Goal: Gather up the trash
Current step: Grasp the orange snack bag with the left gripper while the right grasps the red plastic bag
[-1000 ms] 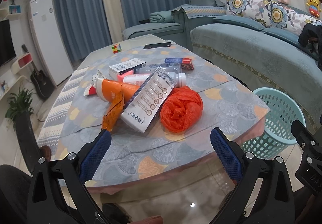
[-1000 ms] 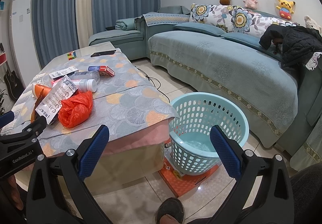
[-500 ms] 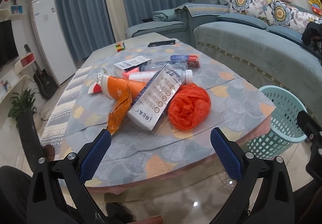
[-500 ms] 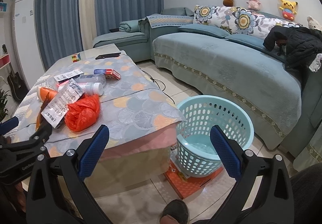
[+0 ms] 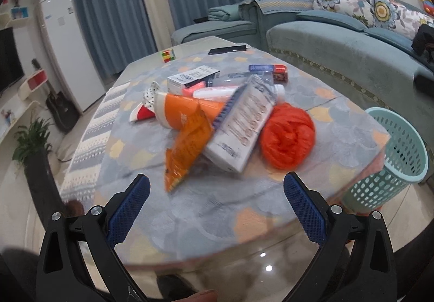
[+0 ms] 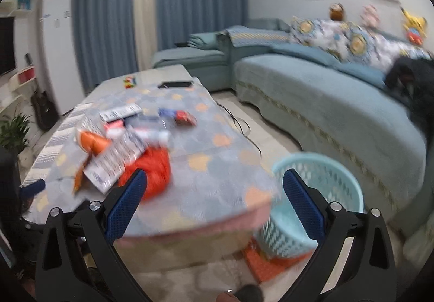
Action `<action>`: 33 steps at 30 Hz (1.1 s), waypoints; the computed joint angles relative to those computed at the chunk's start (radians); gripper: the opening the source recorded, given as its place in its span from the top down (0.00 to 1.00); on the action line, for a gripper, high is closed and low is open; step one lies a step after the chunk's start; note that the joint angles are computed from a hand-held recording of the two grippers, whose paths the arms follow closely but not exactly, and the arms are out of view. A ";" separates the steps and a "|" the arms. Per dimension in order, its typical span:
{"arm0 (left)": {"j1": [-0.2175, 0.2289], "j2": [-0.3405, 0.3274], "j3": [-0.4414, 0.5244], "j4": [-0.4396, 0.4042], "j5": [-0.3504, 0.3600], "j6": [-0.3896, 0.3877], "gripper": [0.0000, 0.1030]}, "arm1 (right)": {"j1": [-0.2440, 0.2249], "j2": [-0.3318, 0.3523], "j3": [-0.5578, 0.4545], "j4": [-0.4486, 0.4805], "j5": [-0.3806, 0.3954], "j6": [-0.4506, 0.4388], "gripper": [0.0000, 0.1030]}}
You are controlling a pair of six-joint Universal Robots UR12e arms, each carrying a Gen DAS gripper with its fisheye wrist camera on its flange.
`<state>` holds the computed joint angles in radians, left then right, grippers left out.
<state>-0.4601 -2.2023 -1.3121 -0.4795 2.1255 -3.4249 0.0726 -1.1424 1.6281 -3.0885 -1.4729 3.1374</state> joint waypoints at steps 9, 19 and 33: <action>0.078 0.006 -0.023 -0.010 -0.062 0.117 0.07 | -0.031 0.133 -0.236 0.179 0.288 0.080 0.07; 0.082 -0.062 0.031 -0.082 -0.066 0.175 0.07 | 0.006 0.213 -0.303 0.448 0.280 0.037 0.07; 0.125 -0.042 0.029 -0.115 -0.251 0.029 0.75 | 0.048 0.271 -0.369 0.489 0.270 -0.056 0.20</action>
